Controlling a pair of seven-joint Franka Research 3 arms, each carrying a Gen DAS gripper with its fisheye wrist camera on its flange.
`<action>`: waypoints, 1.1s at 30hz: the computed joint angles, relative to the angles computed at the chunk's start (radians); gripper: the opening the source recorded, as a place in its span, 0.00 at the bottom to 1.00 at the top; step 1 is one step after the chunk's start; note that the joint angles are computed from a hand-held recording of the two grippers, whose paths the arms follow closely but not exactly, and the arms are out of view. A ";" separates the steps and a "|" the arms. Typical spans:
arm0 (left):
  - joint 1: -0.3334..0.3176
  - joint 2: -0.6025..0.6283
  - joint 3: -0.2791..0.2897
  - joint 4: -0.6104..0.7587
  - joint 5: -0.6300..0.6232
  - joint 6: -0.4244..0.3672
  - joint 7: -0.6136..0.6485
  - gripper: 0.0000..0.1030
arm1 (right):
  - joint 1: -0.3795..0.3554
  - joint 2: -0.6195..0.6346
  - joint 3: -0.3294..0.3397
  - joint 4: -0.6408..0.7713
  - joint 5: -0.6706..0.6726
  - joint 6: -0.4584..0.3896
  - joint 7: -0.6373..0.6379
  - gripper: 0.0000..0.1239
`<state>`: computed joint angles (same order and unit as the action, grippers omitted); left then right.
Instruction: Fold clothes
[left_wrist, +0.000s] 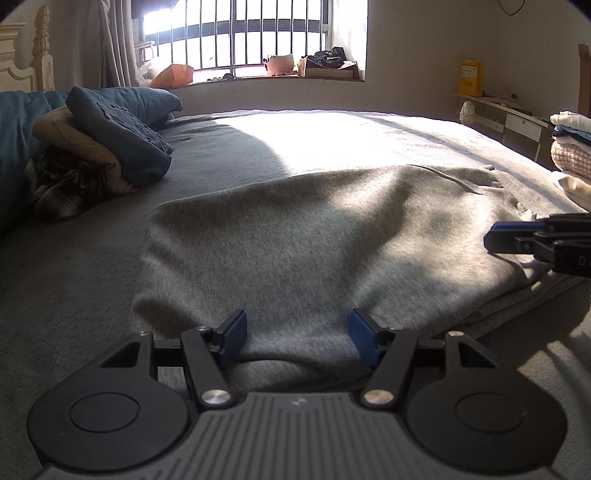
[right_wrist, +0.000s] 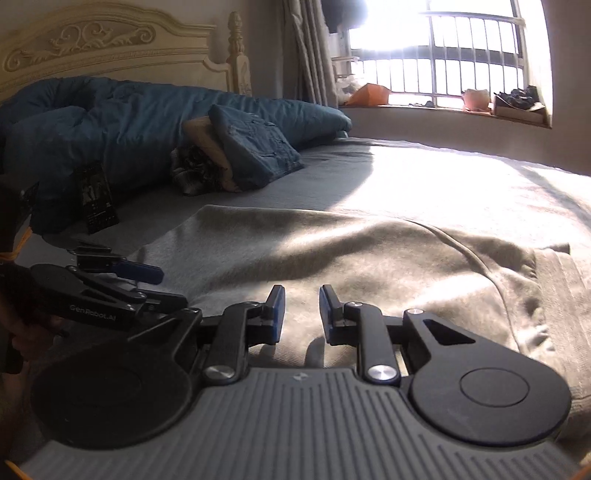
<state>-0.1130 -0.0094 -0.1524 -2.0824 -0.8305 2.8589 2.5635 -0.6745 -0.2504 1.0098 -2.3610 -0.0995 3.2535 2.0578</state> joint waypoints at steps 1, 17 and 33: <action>0.001 0.001 0.000 0.002 -0.002 -0.003 0.000 0.61 | -0.034 -0.041 0.023 -0.011 0.019 -0.040 0.034 0.15; 0.010 0.004 0.006 0.020 0.039 -0.044 -0.023 0.62 | -0.258 -0.302 0.124 -0.031 0.000 -0.207 0.266 0.12; 0.054 0.016 0.038 0.205 0.091 -0.213 0.007 0.63 | -0.254 -0.062 0.048 0.152 -0.183 -0.239 0.382 0.13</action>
<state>-0.0587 0.0061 -0.1140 -1.8778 -0.7395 2.6462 2.5704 -0.9286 -0.3119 1.0583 -2.2089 -0.2824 3.0148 2.4400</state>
